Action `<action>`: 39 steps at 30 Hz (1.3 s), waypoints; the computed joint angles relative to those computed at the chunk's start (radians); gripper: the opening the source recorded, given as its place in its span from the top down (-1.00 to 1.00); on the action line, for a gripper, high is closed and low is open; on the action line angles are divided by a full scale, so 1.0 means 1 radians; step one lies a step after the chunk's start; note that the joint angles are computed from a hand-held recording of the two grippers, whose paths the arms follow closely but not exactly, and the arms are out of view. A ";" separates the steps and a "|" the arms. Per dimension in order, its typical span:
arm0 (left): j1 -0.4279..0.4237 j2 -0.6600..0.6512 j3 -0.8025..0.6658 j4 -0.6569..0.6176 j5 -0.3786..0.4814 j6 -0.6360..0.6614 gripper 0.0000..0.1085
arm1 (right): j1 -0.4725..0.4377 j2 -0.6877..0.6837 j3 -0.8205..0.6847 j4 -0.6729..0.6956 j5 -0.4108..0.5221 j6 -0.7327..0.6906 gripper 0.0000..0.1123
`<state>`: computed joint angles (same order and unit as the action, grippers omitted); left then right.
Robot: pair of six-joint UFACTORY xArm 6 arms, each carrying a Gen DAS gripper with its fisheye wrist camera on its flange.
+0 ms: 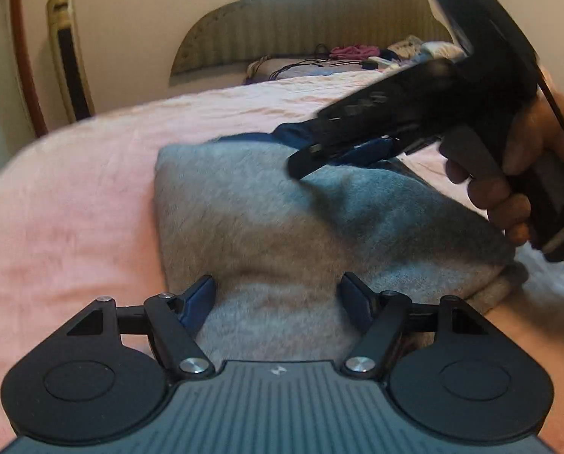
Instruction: Fold small clothes
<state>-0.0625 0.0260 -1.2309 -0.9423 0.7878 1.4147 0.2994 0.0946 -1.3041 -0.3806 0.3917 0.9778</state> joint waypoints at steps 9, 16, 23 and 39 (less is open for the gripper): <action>-0.005 0.002 0.015 -0.055 -0.018 0.038 -0.34 | 0.029 -0.068 0.008 -0.069 0.011 0.111 0.00; -0.001 -0.019 0.036 -0.058 -0.024 0.039 -0.35 | 0.037 -0.074 0.091 0.012 -0.045 0.052 0.19; -0.008 -0.029 0.050 -0.067 -0.044 0.046 -0.35 | 0.098 -0.102 0.098 -0.012 0.040 0.037 -0.02; 0.086 -0.161 0.144 -0.096 -0.004 0.000 -0.37 | 0.187 -0.271 0.192 -0.320 0.171 0.339 -0.18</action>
<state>0.0234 -0.1346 -1.0872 -1.0380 0.7841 1.4143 0.4867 -0.1763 -1.1125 -0.7008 0.5625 1.3168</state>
